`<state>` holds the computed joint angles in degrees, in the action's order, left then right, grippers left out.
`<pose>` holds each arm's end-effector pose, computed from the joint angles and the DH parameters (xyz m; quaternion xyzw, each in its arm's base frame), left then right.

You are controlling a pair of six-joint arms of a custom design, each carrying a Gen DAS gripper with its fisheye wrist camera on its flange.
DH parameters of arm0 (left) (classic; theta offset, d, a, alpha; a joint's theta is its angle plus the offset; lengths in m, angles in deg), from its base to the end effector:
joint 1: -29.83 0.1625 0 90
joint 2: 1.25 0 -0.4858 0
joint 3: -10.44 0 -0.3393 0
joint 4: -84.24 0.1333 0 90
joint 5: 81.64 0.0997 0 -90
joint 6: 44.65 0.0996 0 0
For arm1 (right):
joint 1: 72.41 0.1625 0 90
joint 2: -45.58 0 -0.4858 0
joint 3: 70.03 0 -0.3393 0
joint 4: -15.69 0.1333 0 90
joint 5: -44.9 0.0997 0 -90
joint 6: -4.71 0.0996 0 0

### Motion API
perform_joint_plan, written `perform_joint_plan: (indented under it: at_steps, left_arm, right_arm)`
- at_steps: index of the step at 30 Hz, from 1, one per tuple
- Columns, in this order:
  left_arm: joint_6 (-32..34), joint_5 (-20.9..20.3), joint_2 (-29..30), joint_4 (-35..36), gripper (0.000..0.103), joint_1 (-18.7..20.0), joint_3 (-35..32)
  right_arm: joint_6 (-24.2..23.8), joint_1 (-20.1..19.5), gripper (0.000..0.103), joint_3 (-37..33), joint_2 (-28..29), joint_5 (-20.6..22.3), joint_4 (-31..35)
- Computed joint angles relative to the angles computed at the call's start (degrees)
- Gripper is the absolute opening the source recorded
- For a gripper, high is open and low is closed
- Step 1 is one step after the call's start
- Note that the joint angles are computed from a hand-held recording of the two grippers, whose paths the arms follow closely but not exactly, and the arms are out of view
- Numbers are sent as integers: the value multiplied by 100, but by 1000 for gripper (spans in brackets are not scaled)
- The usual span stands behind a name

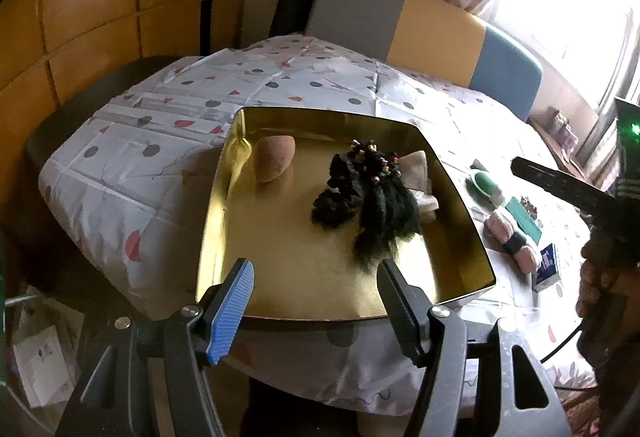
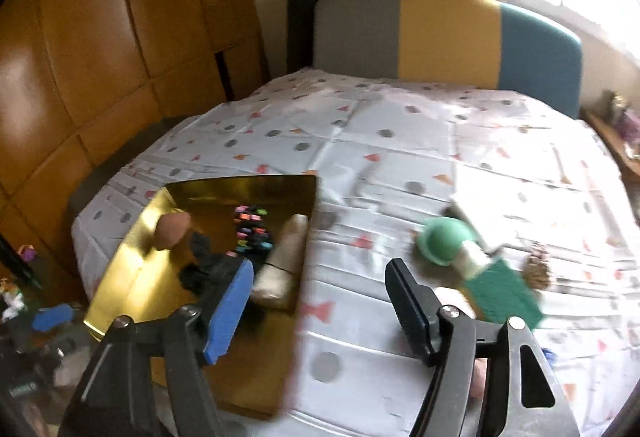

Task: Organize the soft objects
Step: 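Carry the beaded black hair into the gold tray and release it with the right gripper, then grasp the pink towel roll with the left gripper while the right grasps the blue tissue pack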

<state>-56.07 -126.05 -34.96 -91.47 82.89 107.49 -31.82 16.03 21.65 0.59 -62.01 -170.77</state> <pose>-0.2423 -0.6624 0.1024 0.1265 0.8987 -0.3188 0.2735 0.0849 -0.7160 0.2736 0.2106 -0.8744 0.3499 0.2619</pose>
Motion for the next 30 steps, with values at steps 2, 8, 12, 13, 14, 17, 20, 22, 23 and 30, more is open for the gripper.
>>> perform_joint_plan:
  at_steps: [2, 8, 12, 13, 14, 17, 20, 22, 23, 30]
  left_arm:
    - [0, -23, 24, 48, 65, -18, -28]
    - [-39, -115, 104, 222, 65, -52, -131]
    - [-82, -153, 157, 403, 65, -66, -248]
    - [-70, -180, 168, 433, 65, -69, -274]
    - [-53, -205, 186, 461, 65, -76, -308]
    - [41, -288, 235, 514, 65, -103, -403]
    - [229, -365, 312, 519, 65, -171, -496]
    - [301, -393, 389, 575, 65, -217, -596]
    - [278, -447, 432, 690, 65, -228, -681]
    - [499, -949, 725, 1214, 63, -367, -1260]
  right_arm:
    - [-49, -92, 71, 81, -102, -42, -99]
    - [-97, -411, 74, 246, -406, -174, -399]
    - [54, -697, 74, 252, -584, -301, -684]
    - [100, -789, 75, 240, -615, -348, -804]
    - [139, -867, 76, 235, -638, -380, -911]
    - [391, -1155, 76, 202, -634, -543, -1376]
    - [1198, -1401, 76, 87, -671, -953, -1130]
    - [1874, -1536, 76, -28, -764, -839, -792]
    - [2040, -1581, 76, -30, -806, -744, -731]
    - [2443, -1679, 79, -33, -925, -590, -384]
